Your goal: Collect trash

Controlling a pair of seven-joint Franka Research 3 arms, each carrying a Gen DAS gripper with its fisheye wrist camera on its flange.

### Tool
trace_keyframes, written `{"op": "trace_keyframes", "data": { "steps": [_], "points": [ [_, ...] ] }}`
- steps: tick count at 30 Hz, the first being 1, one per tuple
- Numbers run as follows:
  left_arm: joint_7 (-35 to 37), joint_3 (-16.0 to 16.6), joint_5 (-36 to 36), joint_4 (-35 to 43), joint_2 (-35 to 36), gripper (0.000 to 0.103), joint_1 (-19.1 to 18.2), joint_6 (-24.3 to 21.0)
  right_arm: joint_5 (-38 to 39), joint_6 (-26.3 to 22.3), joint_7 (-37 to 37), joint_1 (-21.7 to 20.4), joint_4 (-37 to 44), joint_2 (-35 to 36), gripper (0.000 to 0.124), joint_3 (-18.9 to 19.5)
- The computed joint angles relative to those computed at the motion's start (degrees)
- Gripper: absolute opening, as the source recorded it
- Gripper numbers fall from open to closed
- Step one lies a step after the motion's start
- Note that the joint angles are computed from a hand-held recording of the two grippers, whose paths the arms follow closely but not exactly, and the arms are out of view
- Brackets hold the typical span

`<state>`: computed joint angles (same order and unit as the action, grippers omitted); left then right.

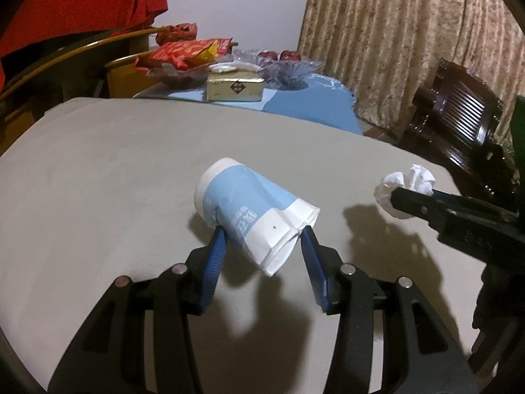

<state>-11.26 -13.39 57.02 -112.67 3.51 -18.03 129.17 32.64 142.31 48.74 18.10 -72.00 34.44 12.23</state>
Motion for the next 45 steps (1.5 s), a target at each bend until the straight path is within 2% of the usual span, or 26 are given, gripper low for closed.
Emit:
{"op": "trace_keyframes", "data": {
  "steps": [8, 14, 28, 41, 42, 43, 45],
  "points": [
    [0.0, -1.4, 2.9, 4.0, 0.9, 0.046, -2.7, -2.5, 6.5, 3.5, -3.9, -3.9, -12.3, -9.6, 0.044, 0.0],
    [0.8, -1.8, 4.4, 8.5, 3.0, 0.046, -5.4, -4.1, 10.2, 4.7, -6.5, -5.4, -17.9, -14.8, 0.044, -1.2],
    [3.5, -1.2, 6.4, 18.7, 8.5, 0.046, -11.9, -6.7, 17.3, 4.7, -11.7, -6.9, -25.7, -24.0, 0.044, -4.9],
    [7.4, 0.7, 8.1, 28.2, 14.1, 0.046, -17.6, -7.0, 22.8, 5.1, -15.6, -7.9, -32.4, -31.2, 0.044, -8.8],
    [7.7, 0.9, 8.2, 28.8, 14.5, 0.041, -18.0, -6.8, 22.9, 5.1, -15.7, -7.9, -32.8, -31.6, 0.044, -9.0],
    [8.3, 1.0, 8.0, 29.5, 15.0, 0.026, -18.3, -6.3, 23.1, 5.1, -15.7, -8.1, -33.2, -32.0, 0.044, -9.4],
    [9.1, 1.4, 7.4, 30.9, 15.9, 0.025, -18.8, -5.4, 23.6, 5.3, -16.1, -8.2, -34.0, -32.8, 0.044, -9.9]
  ]
}}
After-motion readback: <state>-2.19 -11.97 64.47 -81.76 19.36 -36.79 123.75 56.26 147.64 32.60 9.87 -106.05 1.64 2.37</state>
